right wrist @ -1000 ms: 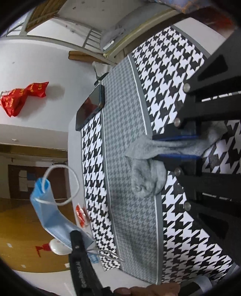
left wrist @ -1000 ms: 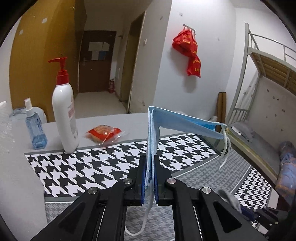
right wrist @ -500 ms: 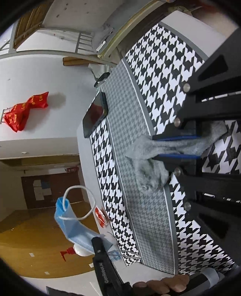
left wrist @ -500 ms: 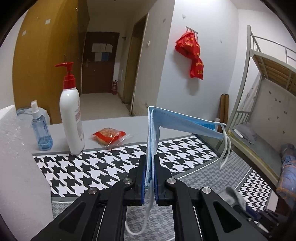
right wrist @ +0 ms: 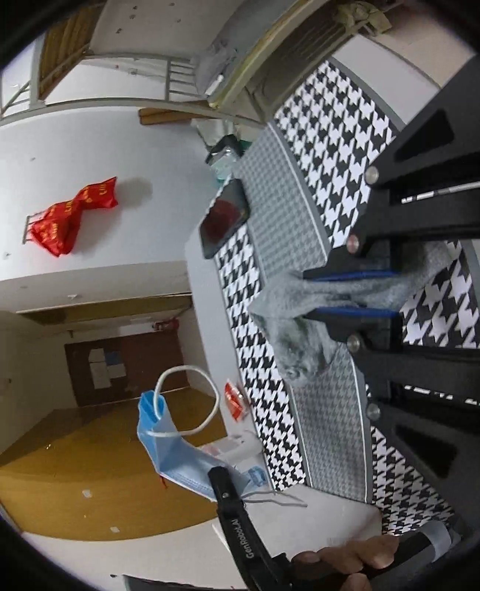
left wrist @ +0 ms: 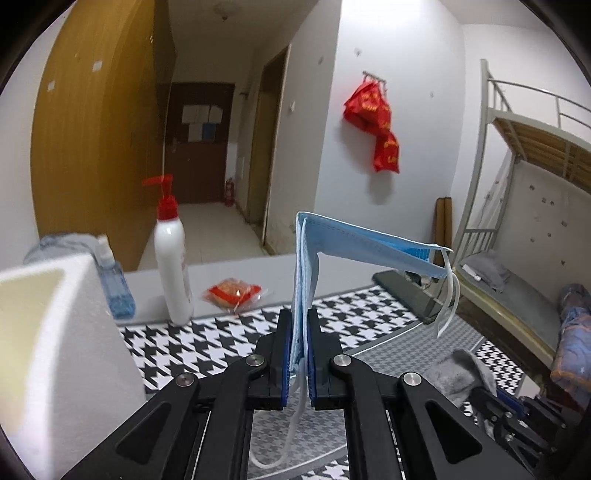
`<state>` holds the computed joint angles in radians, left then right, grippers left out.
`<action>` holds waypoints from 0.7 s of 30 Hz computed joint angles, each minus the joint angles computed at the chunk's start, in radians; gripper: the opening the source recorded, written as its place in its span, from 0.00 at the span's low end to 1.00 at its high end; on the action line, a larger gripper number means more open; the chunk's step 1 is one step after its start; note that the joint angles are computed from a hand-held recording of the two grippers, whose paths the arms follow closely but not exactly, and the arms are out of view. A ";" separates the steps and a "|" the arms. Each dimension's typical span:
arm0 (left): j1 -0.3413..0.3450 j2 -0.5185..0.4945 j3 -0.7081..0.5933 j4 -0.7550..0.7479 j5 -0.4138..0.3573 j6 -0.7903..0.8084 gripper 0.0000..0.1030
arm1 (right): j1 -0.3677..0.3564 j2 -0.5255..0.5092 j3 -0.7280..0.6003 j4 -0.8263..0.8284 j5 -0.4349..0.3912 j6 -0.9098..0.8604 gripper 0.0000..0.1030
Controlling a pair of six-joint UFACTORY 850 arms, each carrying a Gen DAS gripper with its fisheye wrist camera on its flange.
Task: Organize soft objects
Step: 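Close the right tool on the grey sock and lift it while the left tool holds the mask, then carry the mask in the left tool while the right tool carries the sock to the foam box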
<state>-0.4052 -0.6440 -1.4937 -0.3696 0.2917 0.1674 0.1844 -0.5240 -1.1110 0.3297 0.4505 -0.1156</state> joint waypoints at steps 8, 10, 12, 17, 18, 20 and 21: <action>-0.011 0.109 0.115 0.039 0.102 0.011 0.07 | 0.016 0.048 0.027 -0.038 0.054 0.013 0.15; -0.012 0.123 0.130 0.011 0.114 0.042 0.07 | 0.018 0.056 0.028 -0.040 0.055 0.011 0.15; -0.012 0.129 0.133 -0.020 0.120 0.068 0.07 | 0.022 0.066 0.032 -0.045 0.062 0.007 0.15; -0.008 0.140 0.140 -0.083 0.135 0.125 0.07 | 0.029 0.089 0.045 -0.091 0.086 0.024 0.15; -0.007 0.143 0.141 -0.104 0.137 0.145 0.07 | 0.031 0.093 0.049 -0.104 0.097 0.038 0.15; -0.004 0.154 0.151 -0.112 0.145 0.153 0.07 | 0.032 0.103 0.053 -0.144 0.109 0.072 0.15; -0.004 0.158 0.154 -0.135 0.152 0.176 0.07 | 0.034 0.106 0.054 -0.151 0.112 0.075 0.15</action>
